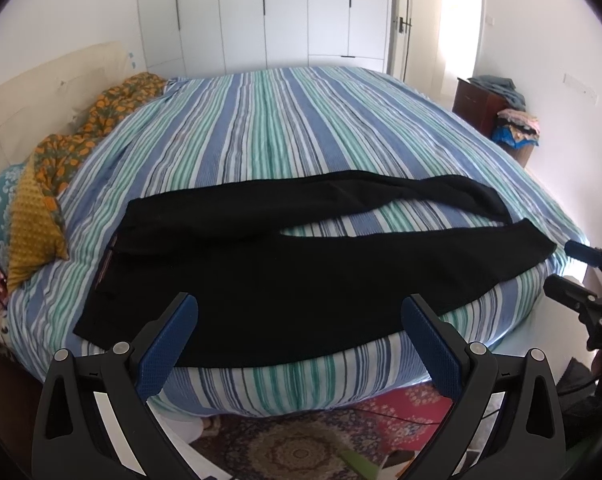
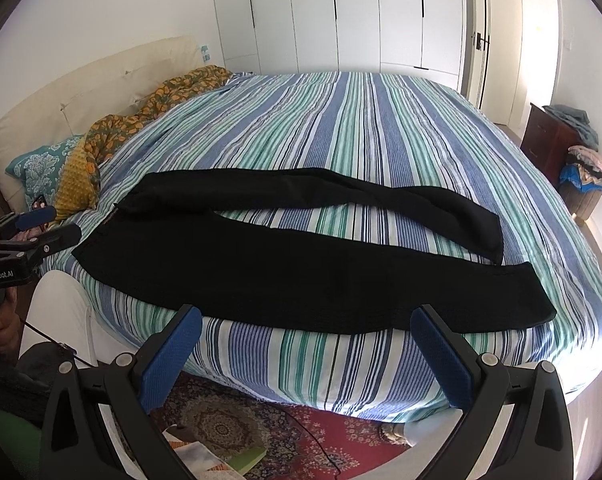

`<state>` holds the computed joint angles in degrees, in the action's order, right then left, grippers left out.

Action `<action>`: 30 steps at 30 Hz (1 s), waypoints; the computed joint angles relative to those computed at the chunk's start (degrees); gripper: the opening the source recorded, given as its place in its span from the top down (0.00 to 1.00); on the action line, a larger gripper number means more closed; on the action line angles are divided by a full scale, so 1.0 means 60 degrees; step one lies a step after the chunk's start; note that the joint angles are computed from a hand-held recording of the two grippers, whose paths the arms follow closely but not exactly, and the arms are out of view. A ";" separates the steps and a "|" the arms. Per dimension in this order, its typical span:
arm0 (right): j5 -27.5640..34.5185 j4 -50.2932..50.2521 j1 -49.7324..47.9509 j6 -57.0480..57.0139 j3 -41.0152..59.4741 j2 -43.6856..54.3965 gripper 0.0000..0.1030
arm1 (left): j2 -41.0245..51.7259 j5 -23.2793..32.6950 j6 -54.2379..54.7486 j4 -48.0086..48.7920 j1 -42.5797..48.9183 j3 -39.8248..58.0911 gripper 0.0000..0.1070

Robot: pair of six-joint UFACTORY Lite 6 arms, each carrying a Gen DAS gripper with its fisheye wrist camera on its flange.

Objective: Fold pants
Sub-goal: 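Grasp the black trouser leg hems with the right tool and lift them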

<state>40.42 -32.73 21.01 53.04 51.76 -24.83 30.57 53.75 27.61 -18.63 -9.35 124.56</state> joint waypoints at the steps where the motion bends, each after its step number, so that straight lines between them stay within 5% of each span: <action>1: -0.0321 -0.0121 -0.0066 0.0084 -0.0091 -0.0063 0.00 | 0.0098 0.0051 -0.0073 0.0074 -0.0019 0.0097 0.05; 3: -0.1355 0.0225 -0.0363 -0.0616 -0.0459 -0.0145 0.00 | 0.0275 0.0150 -0.0240 0.0244 -0.0103 0.0281 0.05; 10: -0.2491 0.2931 -0.1999 -0.3658 -0.0675 0.0966 0.00 | 0.0644 0.0263 -0.0666 0.0743 -0.0296 0.0530 0.05; 14: -0.3317 0.1625 -0.4728 -0.4654 0.0164 0.2302 0.00 | 0.0909 0.0387 -0.0834 0.0952 -0.0369 0.0765 0.05; 19: -0.2615 -0.0305 -0.7066 -0.5251 0.3957 0.7010 0.02 | 0.1344 0.0626 -0.1210 0.1207 -0.0533 0.1230 0.05; 23: -0.2275 0.0474 -0.6993 -0.7222 0.7027 1.0245 0.22 | 0.1415 0.0707 -0.1334 0.1472 -0.0676 0.1382 0.05; 26: -0.1446 -0.0668 -0.6687 -0.6738 0.9931 1.2938 0.29 | 0.1339 0.0612 -0.1367 0.1573 -0.0613 0.1299 0.05; 28: -0.0880 -0.0502 -0.6678 -0.7238 1.1656 1.4270 0.53 | 0.1289 0.0545 -0.1444 0.1608 -0.0516 0.1156 0.05; 29: -0.0666 0.0181 -0.6770 -0.7874 1.2345 1.4655 0.73 | 0.1247 0.0513 -0.1471 0.1596 -0.0442 0.1045 0.05; 30: -0.0475 0.0501 -0.6831 -0.8109 1.2680 1.4734 0.76 | 0.1228 0.0494 -0.1484 0.1547 -0.0360 0.0952 0.05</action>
<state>37.57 -29.72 -19.98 4.39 127.85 63.58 37.94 56.71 18.71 -9.35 -11.51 130.27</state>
